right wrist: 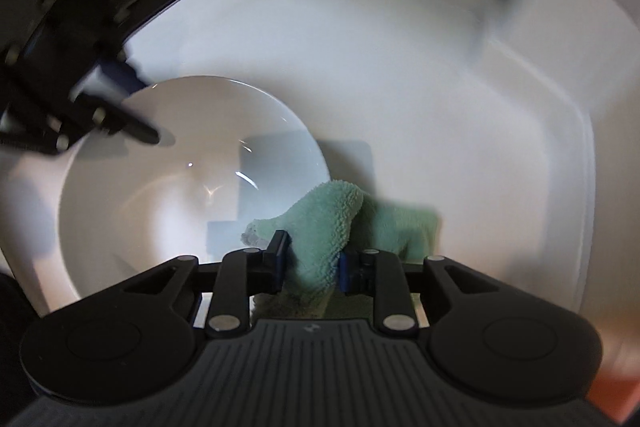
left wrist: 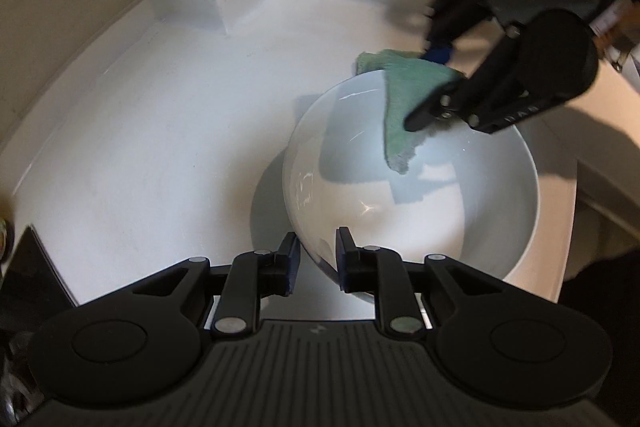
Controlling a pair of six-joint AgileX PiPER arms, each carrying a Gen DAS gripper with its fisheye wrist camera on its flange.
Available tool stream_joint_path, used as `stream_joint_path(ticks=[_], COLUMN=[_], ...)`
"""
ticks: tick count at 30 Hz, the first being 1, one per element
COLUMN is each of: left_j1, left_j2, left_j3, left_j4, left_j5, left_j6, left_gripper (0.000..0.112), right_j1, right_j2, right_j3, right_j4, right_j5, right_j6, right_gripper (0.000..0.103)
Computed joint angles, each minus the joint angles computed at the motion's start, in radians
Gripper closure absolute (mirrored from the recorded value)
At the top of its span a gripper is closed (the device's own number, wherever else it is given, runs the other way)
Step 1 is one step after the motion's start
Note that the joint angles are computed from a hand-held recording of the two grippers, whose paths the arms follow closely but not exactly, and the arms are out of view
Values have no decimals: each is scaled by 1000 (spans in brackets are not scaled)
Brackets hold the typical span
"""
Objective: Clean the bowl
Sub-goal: 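Grasp the white bowl rim with the left tool and tilt it up, then wipe the bowl's outer wall with the cloth in the right tool while the left tool holds the bowl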
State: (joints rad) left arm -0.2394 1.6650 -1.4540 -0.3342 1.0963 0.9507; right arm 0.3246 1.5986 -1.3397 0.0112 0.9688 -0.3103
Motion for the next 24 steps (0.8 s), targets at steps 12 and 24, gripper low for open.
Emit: stream_joint_path(ticks=[12,24], left_j1=[-17,-39], left_j2=[-154,-154], left_j3=[175,205], left_j4=[38,46], left_j5=[-130,-141], left_j6=[-541,-502], left_gripper=[94,104], right_j1=[-106,-78], right_j2=[61,-110], right_j3=[-42,152], right_j4=[232,177], right_j5=[-68,-65], right_j6=[-278,-106], right_gripper=[84,85])
